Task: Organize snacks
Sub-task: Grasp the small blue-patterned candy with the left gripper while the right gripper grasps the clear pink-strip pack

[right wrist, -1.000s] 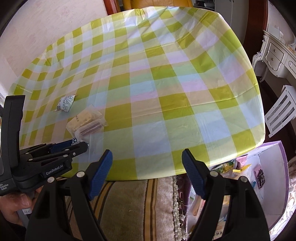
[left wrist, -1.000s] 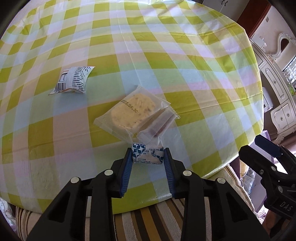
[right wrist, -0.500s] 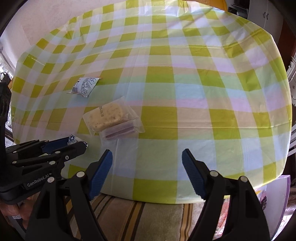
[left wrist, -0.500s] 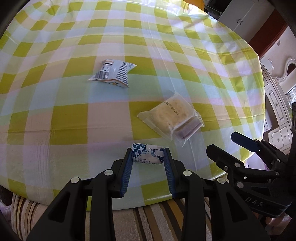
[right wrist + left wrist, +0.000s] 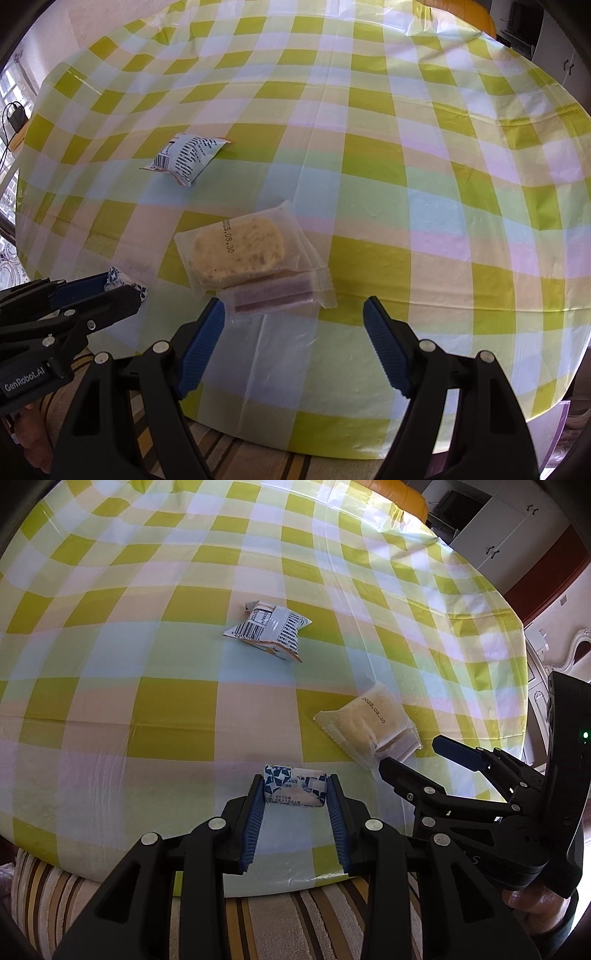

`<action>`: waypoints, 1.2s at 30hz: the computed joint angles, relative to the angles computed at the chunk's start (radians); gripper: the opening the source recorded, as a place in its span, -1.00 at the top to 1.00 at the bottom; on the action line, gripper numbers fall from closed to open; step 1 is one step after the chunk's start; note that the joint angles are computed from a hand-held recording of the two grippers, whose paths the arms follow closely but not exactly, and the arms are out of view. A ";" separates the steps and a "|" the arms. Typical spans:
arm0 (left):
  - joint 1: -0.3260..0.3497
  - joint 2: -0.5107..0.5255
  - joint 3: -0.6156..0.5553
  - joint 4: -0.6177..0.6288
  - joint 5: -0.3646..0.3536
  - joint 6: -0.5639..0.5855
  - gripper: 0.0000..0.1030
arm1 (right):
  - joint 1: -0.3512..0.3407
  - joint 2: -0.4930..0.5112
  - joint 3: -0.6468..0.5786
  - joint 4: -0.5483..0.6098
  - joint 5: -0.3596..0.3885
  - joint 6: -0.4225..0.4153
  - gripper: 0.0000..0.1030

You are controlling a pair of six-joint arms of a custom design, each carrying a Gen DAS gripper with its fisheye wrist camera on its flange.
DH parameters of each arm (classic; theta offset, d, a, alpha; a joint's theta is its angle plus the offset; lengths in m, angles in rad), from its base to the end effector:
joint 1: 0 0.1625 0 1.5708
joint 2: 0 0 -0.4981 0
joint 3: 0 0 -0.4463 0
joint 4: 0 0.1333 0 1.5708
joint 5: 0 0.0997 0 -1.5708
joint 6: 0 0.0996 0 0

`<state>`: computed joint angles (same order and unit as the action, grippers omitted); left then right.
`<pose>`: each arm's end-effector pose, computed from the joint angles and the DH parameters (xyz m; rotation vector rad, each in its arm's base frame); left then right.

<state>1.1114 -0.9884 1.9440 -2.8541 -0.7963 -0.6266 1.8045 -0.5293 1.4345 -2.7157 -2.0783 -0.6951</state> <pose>-0.1058 -0.6716 0.1787 -0.3766 2.4762 -0.8804 0.2732 -0.7810 0.0021 1.0882 -2.3529 0.1501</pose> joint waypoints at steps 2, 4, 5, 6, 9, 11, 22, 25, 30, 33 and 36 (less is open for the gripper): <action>0.001 -0.001 0.002 -0.004 -0.003 0.003 0.36 | 0.002 0.008 -0.006 0.002 -0.010 -0.011 -0.50; 0.001 -0.002 0.003 -0.006 -0.005 0.005 0.36 | 0.001 0.013 -0.012 0.012 -0.008 -0.011 -0.50; 0.002 -0.002 0.002 -0.006 -0.007 0.005 0.36 | 0.001 0.013 -0.013 0.015 -0.004 -0.012 -0.42; 0.003 -0.001 0.001 -0.005 -0.009 0.006 0.36 | 0.000 0.013 -0.016 0.025 0.003 -0.012 -0.34; 0.004 -0.001 0.001 -0.005 -0.011 0.005 0.36 | 0.001 0.016 -0.016 0.019 0.007 -0.023 -0.28; 0.004 0.000 0.001 -0.006 -0.011 0.007 0.36 | 0.000 0.015 -0.014 0.018 0.011 -0.022 -0.28; -0.004 0.006 0.003 -0.016 0.006 0.016 0.36 | -0.008 0.000 0.003 0.000 0.031 -0.011 -0.01; -0.008 0.007 0.002 -0.016 0.014 0.020 0.36 | -0.010 -0.004 0.007 0.001 0.038 -0.004 0.04; -0.017 0.006 0.009 -0.041 0.023 0.039 0.36 | -0.013 -0.016 0.020 -0.006 0.040 0.006 0.08; -0.021 0.007 0.010 -0.042 0.030 0.042 0.36 | -0.014 -0.022 0.028 -0.016 0.041 0.008 0.09; -0.024 0.006 0.011 -0.044 0.036 0.045 0.36 | -0.014 -0.030 0.036 -0.024 0.046 0.011 0.09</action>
<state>1.0871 -0.9822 1.9550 -2.8979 -0.7606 -0.5821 1.7904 -0.5593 1.4708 -2.7396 -2.0324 -0.6840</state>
